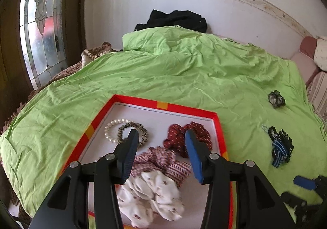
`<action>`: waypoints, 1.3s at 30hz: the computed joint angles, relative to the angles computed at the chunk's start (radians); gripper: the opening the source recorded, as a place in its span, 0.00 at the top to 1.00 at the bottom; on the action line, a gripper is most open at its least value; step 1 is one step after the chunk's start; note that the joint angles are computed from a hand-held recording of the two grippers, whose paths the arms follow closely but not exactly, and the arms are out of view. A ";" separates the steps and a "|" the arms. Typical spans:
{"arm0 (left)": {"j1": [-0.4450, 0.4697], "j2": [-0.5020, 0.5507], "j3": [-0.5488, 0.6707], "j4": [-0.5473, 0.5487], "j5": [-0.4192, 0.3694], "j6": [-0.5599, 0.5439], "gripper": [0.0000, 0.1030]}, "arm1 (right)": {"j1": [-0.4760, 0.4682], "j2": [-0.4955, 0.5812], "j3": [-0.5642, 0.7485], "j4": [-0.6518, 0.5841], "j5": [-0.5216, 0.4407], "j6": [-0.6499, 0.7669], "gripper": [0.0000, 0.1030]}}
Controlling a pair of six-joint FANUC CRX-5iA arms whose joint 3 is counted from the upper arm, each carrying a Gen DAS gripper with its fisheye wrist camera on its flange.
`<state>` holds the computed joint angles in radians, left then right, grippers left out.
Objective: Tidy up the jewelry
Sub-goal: 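Withdraw both open tools from the tray toward the watch strap and claw clip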
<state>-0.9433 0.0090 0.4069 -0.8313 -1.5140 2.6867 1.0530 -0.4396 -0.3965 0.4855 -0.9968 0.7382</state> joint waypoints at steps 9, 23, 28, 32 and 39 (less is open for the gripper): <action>-0.083 0.114 0.143 -0.028 -0.115 -0.038 0.48 | -0.072 -0.089 -0.047 0.007 -0.036 -0.034 0.38; -0.225 0.355 0.448 -0.102 -0.316 -0.227 0.40 | -0.179 -0.182 -0.092 -0.068 0.007 -0.006 0.36; -0.246 0.427 0.550 -0.108 -0.344 -0.295 0.39 | -0.241 -0.214 -0.104 -0.107 0.013 0.025 0.35; -0.245 0.473 0.613 -0.089 -0.355 -0.325 0.38 | -0.311 -0.228 -0.102 -0.154 0.017 0.067 0.35; -0.238 0.557 0.730 -0.065 -0.382 -0.397 0.38 | -0.410 -0.246 -0.096 -0.217 0.028 0.137 0.35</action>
<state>-1.1814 0.5663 1.1373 -0.8962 -1.8961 2.2898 0.6429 -0.6852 -0.4928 0.2684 -0.9686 0.8752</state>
